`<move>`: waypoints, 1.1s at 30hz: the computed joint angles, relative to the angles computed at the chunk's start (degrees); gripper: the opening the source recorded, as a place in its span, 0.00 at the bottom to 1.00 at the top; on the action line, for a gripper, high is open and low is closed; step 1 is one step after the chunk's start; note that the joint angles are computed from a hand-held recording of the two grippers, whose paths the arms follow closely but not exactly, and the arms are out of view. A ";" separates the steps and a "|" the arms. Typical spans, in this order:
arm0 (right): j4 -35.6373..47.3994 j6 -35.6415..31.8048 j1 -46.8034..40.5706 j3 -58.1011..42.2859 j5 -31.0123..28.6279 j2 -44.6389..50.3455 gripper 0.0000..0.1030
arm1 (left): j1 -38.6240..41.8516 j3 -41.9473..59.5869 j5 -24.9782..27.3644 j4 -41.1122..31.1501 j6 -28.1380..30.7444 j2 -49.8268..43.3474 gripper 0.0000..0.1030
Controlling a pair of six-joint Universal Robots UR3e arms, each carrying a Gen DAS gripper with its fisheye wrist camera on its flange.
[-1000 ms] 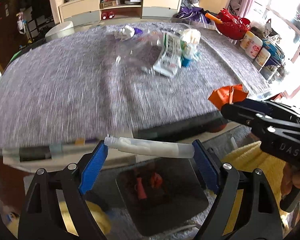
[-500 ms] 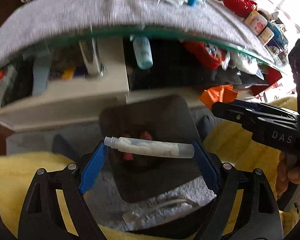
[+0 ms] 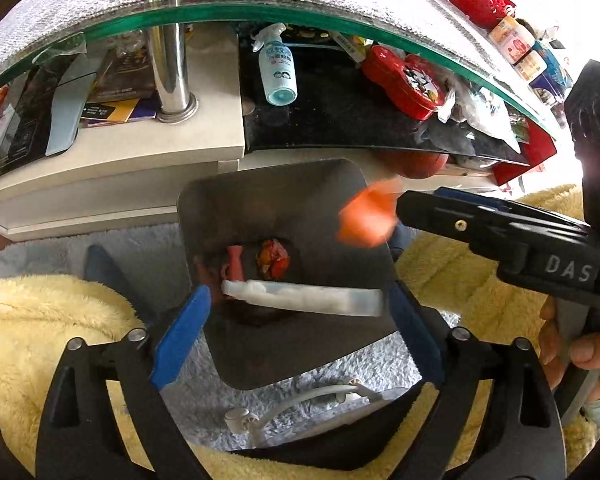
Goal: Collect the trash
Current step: 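Lower the white tube and orange paper into the bin and release both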
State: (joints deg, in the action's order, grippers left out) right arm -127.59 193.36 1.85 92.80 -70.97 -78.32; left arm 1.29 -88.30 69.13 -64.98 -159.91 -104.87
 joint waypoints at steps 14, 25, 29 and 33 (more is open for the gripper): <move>-0.49 0.92 -4.22 0.23 -1.18 -4.78 0.68 | 0.98 2.14 -0.24 1.81 -0.87 1.63 0.92; 1.28 -0.53 -7.21 -9.60 -4.30 -3.16 0.68 | 2.14 16.99 -0.78 -1.22 -2.39 -3.93 0.92; 2.55 -1.47 -7.24 -15.99 -5.22 0.60 0.68 | 1.39 26.28 -0.04 -2.98 -2.59 -8.58 0.92; 3.53 -2.53 -6.38 -24.35 -6.85 5.78 0.68 | 0.46 38.12 1.00 -6.29 -2.79 -14.55 0.92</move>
State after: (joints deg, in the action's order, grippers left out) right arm -124.06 190.83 -4.53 68.45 -77.83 -72.54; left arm 1.75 -50.18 70.13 -71.27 -162.69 -119.42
